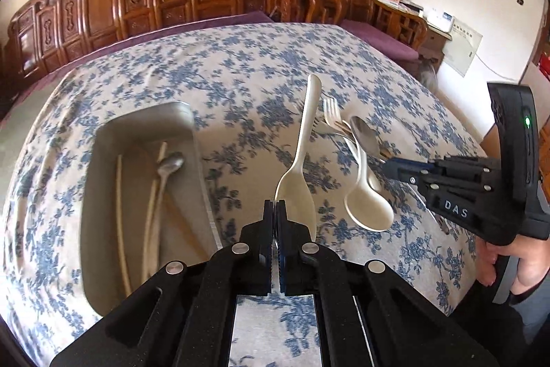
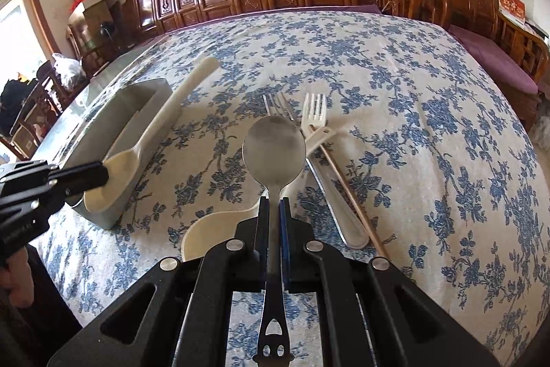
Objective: Organize utensils
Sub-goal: 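Drop the white spoon into the grey tray with the left tool while the right tool holds its spoon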
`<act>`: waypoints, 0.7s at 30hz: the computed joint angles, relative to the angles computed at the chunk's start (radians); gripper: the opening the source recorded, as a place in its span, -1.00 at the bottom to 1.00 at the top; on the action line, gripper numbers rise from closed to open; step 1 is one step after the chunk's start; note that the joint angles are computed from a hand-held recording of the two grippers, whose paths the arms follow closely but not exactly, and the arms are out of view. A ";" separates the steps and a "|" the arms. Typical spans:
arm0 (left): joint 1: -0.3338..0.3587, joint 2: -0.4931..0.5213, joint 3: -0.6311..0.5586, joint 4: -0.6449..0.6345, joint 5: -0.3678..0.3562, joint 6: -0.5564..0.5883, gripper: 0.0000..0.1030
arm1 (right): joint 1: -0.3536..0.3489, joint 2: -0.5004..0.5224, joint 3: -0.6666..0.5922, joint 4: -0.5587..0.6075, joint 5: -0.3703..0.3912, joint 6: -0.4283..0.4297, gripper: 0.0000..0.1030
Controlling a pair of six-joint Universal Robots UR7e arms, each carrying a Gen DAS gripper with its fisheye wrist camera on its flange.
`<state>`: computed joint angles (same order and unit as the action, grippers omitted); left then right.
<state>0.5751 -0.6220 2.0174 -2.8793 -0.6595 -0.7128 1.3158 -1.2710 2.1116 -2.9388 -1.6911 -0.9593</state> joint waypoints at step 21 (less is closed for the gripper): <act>0.016 -0.172 0.123 0.230 0.095 -0.276 -0.98 | 0.021 -0.021 0.048 0.014 0.023 -0.037 -0.85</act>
